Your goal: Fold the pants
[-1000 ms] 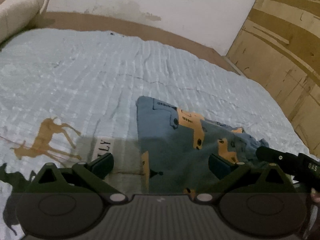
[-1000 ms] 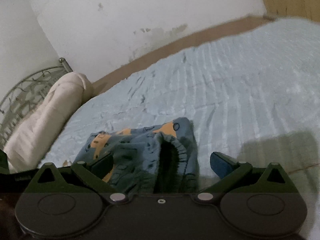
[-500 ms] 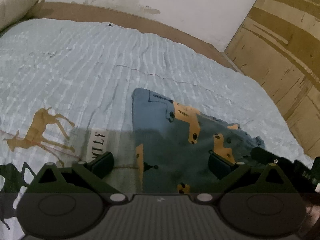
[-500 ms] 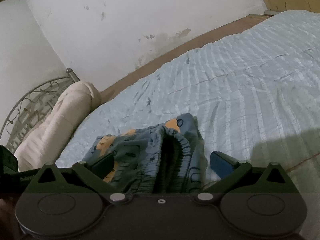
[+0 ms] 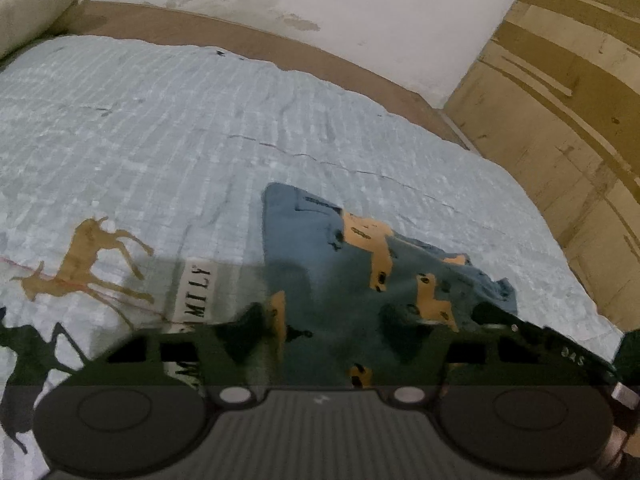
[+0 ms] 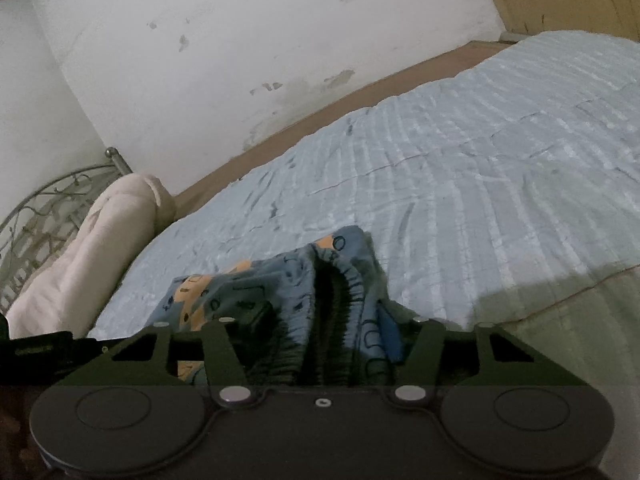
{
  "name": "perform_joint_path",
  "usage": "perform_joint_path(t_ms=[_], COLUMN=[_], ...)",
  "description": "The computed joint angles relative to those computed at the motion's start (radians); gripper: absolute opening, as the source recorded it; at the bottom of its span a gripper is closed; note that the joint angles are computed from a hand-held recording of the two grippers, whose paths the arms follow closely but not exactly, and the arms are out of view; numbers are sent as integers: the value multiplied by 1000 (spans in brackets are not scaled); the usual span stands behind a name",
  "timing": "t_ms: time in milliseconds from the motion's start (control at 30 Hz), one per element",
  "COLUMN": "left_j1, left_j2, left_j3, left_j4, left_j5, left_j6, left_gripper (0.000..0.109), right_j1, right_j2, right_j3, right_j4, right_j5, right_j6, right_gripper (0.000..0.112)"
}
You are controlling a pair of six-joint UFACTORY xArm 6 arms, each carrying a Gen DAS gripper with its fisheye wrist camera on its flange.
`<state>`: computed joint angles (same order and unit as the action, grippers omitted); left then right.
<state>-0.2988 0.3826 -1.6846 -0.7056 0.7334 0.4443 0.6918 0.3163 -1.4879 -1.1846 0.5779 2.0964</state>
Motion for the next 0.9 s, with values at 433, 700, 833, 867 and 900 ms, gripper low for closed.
perform_joint_path(t_ms=[433,700,833,867,900], left_j1=[14,8,11,12,13], left_j2=[28,-31,-63,-66,-71], left_j3=[-42,20,45,43,41], left_j4=[19,-22,-67,-73,-79], left_j5=[50,-2,-19,-17,-17], left_j6=[-51,-2,35,41,48], left_gripper=[37,14,13,13,13], right_j1=[49,69,85,87,91], right_j2=[24,12,-4,-7,-7], right_j3=[-64,-75,-67,-69,-76], right_j4=[44,13,-25,-31,-35], right_j5=[108,121,111,109,114], right_j6=[-107,-125,-119,-117,-123], right_gripper=[33,25,22,22,21])
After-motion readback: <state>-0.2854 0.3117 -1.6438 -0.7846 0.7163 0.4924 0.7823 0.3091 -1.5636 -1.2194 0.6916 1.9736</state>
